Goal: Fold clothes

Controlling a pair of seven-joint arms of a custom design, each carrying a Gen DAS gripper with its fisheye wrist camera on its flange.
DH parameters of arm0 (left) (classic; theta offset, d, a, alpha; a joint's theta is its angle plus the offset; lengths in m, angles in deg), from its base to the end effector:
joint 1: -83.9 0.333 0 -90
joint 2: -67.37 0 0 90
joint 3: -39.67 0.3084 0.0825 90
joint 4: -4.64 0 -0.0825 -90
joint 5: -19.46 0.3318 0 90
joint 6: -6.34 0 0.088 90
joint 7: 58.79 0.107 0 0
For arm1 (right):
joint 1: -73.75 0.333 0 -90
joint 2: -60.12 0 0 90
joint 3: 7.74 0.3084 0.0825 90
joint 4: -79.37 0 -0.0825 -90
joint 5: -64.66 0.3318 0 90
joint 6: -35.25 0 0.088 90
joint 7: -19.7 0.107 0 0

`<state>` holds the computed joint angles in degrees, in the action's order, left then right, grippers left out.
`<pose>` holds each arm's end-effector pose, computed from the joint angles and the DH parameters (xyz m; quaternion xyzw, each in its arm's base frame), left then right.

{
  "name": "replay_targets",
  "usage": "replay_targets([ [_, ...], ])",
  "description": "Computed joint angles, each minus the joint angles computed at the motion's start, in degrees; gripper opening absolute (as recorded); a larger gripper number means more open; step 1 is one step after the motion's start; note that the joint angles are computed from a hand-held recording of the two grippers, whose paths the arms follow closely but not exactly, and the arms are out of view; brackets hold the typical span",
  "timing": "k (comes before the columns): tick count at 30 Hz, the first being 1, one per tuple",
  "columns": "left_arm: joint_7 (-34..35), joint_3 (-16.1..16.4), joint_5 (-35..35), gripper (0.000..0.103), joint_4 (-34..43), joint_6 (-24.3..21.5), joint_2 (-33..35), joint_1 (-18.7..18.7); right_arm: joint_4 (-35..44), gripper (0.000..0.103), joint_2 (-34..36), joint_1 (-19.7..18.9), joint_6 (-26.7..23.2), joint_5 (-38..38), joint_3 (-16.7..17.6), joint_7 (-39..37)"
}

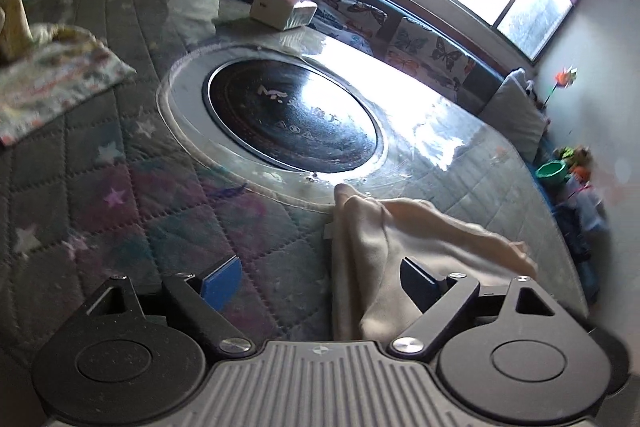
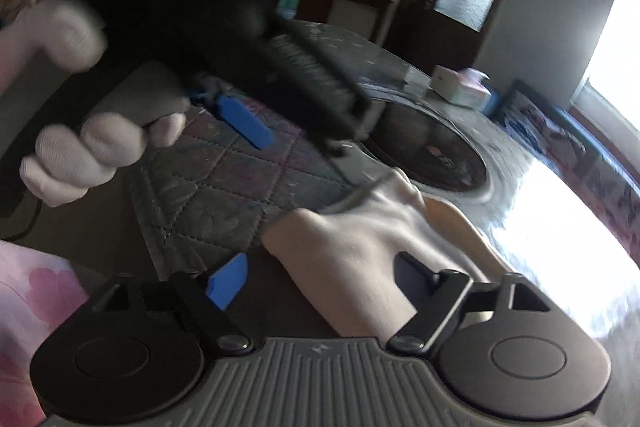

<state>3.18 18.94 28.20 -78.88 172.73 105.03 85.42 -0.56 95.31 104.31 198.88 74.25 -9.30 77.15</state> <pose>0.6935 -0.1743 0.4346 -0.7039 0.5830 -0.3905 0.1105 0.6302 0.3455 0.4659 -0.8669 0.2796 -0.2655 0.3159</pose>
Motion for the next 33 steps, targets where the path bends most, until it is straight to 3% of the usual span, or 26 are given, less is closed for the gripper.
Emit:
replay_targets([
  [2,1.0,-2.0,-1.5,0.088,1.5,-0.9,1.2,1.2,2.1,0.053,1.4,0.7,-1.0,-0.8,-0.6,0.3],
  [7,1.9,-6.2,-6.9,0.088,3.7,-1.8,3.7,3.7,5.8,0.018,2.9,-0.5,-3.8,0.9,0.2,3.0],
  [13,2.0,-8.9,-11.8,0.089,7.7,-4.3,6.9,4.3,6.5,0.01,1.6,-8.1,-4.8,12.1,8.2,0.5],
  [17,1.2,-9.1,-14.4,0.088,11.6,-5.5,9.3,3.3,6.7,0.009,0.8,-11.5,-5.0,19.0,11.1,-2.0],
  [20,1.9,-9.8,-15.9,0.078,15.5,-6.9,11.9,2.5,6.3,0.003,0.2,-13.7,-5.7,23.8,13.4,-5.5],
  [22,1.5,-9.6,-17.1,0.067,18.0,-7.4,13.6,1.7,6.0,0.003,-0.1,-14.1,-6.1,25.6,13.9,-8.0],
  [24,0.9,-9.2,-18.1,0.045,19.7,-7.9,14.8,1.1,5.9,0.003,-0.1,-13.7,-6.6,26.2,13.5,-9.3],
  [26,0.4,-8.8,-18.8,0.039,20.1,-7.9,15.3,1.0,5.4,0.006,-0.4,-13.3,-6.6,26.3,12.6,-9.9],
  [27,0.5,-9.1,-19.3,0.038,20.0,-8.1,15.2,1.3,5.2,0.008,-0.5,-13.0,-6.7,26.0,12.1,-9.9],
  [28,0.6,-9.2,-19.7,0.037,20.0,-8.3,15.2,1.6,5.4,0.018,-0.4,-12.5,-7.2,25.1,11.3,-9.5],
  [29,-0.2,-8.6,-19.9,0.037,20.2,-8.8,15.1,1.4,5.6,0.037,-0.3,-12.0,-7.7,24.3,10.5,-9.1],
  [33,-0.9,-5.9,-18.5,0.043,20.6,-10.7,13.9,0.4,5.0,0.054,-0.1,-10.6,-7.7,21.1,9.7,-11.2],
])
